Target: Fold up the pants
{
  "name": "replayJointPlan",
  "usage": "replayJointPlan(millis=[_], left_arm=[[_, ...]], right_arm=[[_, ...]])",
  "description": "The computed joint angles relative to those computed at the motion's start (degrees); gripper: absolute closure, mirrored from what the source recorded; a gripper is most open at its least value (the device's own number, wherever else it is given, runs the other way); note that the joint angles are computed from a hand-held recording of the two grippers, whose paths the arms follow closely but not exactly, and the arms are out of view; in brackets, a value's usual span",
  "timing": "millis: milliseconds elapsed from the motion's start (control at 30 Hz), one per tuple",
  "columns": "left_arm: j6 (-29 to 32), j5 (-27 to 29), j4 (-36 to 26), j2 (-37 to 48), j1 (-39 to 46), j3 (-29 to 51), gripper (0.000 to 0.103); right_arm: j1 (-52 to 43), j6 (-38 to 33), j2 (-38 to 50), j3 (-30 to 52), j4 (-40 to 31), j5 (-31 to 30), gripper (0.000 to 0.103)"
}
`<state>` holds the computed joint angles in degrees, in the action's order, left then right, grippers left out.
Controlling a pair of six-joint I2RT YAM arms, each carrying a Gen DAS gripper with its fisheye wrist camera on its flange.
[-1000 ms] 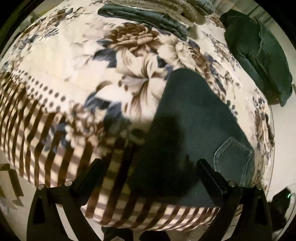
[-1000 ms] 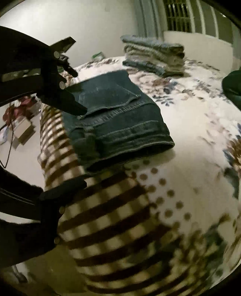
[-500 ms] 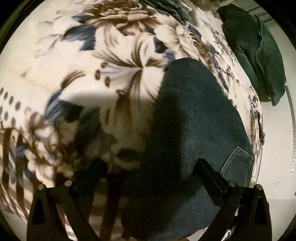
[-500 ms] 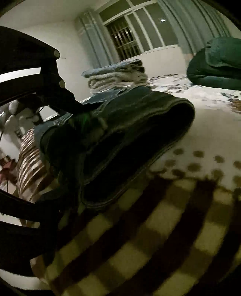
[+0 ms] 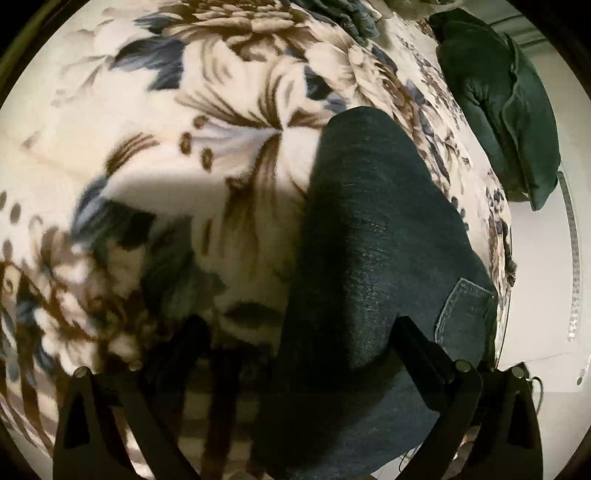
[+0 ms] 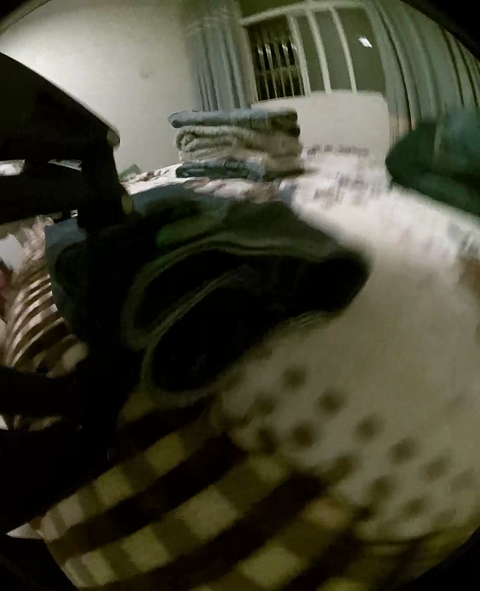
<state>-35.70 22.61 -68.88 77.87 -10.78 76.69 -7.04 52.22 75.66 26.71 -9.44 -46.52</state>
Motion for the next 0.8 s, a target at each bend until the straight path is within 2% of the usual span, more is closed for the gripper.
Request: replayJointPlan(millis=[133,333,400,500,567,667,767,800], left_arm=[[-0.8,0.5,1.8,-0.7,0.2,-1.4,0.0],[-2.3,0.1,4.1,-0.5,-0.5,-2.3,0.0],[-2.9,-0.1,4.8,0.0,-0.9,-2.2,0.0],[-3.5,-0.1,4.6,0.8,-1.0,-1.4,0.0],[-3.4,0.1,4.3,0.7,-0.9,-1.2,0.0],[-3.0,0.2,4.2,0.8,-0.8,-1.2,0.0],[-2.7,0.2,4.1,0.8,-0.7,-1.2,0.0],[-2.7,0.1,4.1,0.8,-0.7,-1.2,0.0]], right_arm=[[-1.3,-1.9,0.4,-1.9,2.2,-4.9,0.032],[2.6,4.4,6.0,-2.8,12.4,-5.8,0.015],[3.4,5.6,6.9,-1.8,12.7,-5.8,0.013],[1.9,5.0,4.8,-1.9,9.7,-7.9,0.013],[-1.1,1.3,0.0,-3.3,3.5,-9.1,0.013],[-5.6,-6.3,-8.4,-6.3,-7.2,-10.6,0.001],[-2.4,-1.2,-10.7,-9.4,-0.9,-9.8,0.001],[-3.9,-4.2,-10.9,-9.4,-4.6,-10.4,0.001]])
